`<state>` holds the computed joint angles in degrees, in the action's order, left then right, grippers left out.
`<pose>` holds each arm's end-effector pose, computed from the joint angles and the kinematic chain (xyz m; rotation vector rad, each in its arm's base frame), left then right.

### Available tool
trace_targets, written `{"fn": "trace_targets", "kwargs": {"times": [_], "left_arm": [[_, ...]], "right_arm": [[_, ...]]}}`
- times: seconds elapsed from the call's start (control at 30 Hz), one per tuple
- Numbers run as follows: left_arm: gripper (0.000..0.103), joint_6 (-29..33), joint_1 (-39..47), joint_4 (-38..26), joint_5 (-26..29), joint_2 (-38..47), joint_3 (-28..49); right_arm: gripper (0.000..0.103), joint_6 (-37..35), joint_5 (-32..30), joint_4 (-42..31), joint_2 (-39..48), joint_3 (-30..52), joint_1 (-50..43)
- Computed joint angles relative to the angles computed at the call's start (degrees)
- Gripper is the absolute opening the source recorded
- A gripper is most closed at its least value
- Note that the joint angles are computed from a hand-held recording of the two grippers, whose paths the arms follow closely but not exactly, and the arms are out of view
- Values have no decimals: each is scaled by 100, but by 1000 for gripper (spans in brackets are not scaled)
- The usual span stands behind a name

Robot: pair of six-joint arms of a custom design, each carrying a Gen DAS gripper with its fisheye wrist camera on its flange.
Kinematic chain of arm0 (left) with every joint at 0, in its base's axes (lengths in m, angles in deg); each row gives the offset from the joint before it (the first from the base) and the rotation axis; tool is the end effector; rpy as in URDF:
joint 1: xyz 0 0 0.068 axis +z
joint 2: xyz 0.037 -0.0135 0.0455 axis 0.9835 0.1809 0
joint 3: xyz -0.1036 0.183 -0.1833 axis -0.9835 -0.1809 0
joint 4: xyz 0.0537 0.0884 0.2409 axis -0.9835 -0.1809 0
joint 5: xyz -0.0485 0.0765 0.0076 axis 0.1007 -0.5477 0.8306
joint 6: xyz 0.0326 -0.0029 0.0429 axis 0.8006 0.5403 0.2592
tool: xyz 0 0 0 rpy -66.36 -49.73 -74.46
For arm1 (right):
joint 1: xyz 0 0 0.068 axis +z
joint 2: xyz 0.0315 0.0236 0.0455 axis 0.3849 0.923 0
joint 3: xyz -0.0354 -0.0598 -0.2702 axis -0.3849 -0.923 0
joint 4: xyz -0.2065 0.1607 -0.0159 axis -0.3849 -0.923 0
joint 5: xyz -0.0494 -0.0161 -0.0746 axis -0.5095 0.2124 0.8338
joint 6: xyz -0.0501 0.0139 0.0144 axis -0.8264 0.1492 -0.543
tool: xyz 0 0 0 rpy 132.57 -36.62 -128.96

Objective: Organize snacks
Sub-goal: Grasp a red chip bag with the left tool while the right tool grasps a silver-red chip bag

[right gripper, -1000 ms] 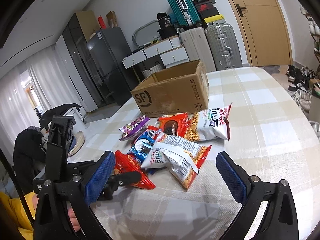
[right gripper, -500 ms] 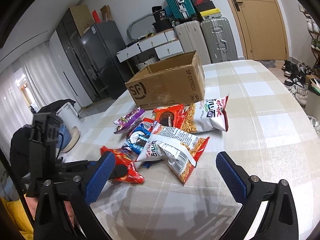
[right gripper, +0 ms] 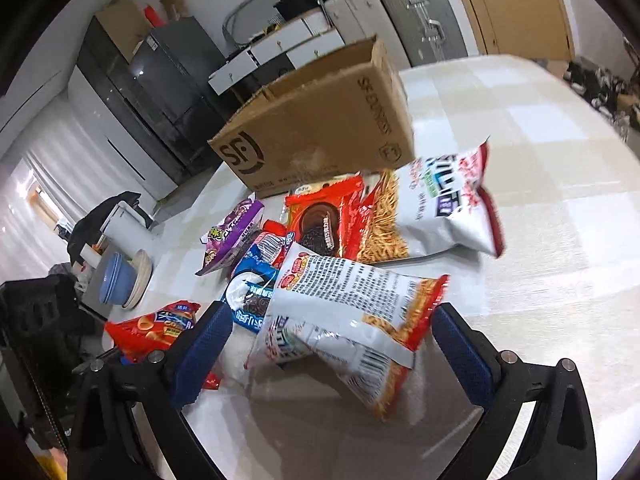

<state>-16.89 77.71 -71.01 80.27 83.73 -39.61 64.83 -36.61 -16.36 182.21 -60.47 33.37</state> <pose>0.1312 -0.0152 0.1427 -0.0204 2.4108 -0.4724 0.2371 0.0610 0.0904 -0.1730 2.3777 0.7426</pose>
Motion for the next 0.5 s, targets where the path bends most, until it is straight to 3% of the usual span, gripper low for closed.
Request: {"fn": "trace_targets", "kwargs": {"times": [0.03, 0.13, 0.23, 0.33, 0.5], "left_arm": [[47, 54, 72, -32, 39, -23, 0], [47, 114, 167, 48, 105, 65, -9], [47, 114, 217, 1, 136, 24, -19], [47, 106, 215, -164, 110, -150, -7], [47, 52, 123, -800, -49, -898, 101]], "right_arm": [[101, 8, 133, -54, 27, 49, 92], [86, -10, 216, -156, 219, 190, 274], [77, -22, 396, -73, 210, 170, 387], [66, 29, 94, 167, 204, 13, 189], [64, 93, -215, 394, -95, -399, -117]]}}
